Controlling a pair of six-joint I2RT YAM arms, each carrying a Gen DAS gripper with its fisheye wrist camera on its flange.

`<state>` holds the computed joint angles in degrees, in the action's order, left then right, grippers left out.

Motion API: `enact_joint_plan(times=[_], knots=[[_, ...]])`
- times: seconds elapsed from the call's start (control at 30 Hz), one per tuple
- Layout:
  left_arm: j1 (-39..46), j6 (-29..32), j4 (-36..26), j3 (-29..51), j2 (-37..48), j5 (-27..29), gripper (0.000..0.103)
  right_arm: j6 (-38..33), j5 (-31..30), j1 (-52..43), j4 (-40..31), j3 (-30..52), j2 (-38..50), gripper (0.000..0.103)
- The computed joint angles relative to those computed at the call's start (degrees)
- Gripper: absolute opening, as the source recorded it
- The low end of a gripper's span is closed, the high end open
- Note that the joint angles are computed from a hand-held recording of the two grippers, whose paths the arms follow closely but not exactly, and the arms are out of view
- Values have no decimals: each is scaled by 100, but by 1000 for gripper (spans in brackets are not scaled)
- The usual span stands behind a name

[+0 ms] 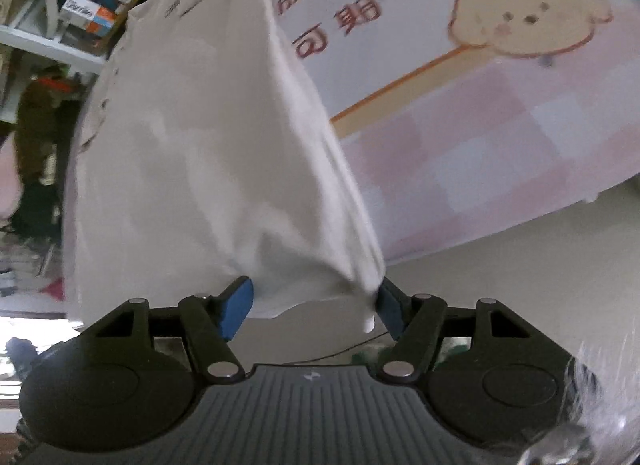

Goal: Fold clothes
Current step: 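Grasp the hem corner with the left gripper while the right gripper grasps the other hem corner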

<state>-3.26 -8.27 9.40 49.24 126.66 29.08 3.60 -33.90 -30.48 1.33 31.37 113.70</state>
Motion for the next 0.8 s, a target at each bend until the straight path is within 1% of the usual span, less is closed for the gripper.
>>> enact_joint_plan(times=[0.03, 0.13, 0.2, 0.27, 0.4, 0.5, 0.53, 0.63, 0.7, 0.77, 0.8], knots=[[28, -28, -9, 22, 19, 100, 67, -17, -17, 33, 28, -25, -26, 65], [213, -392, 324, -138, -73, 576, 68, -130, 22, 72, -71, -65, -169, 62], [302, -605, 403, -170, -120, 764, 68, -307, -11, 5, -222, -71, -253, 56], [375, -623, 361, -139, -103, 844, 68, -510, -69, -105, -388, -72, -317, 54], [409, -594, 271, -109, -125, 712, 68, -685, 14, -135, -478, -96, -388, 50], [583, -734, 517, -275, -200, 767, 68, -699, 84, -176, -467, -128, -409, 46], [605, -755, 529, -268, -189, 734, 68, -708, 83, -197, -466, -132, -401, 46], [567, -652, 308, -104, -94, 420, 68, -706, 118, -193, -437, -136, -351, 46], [631, -510, 227, -76, -61, 413, 68, -757, 125, -190, -488, -109, -338, 47], [575, -593, 301, 32, 57, 465, 68, -801, 137, -182, -570, -60, -337, 47], [546, -606, 167, 151, 119, 449, 67, -829, 140, -187, -618, -34, -337, 47]])
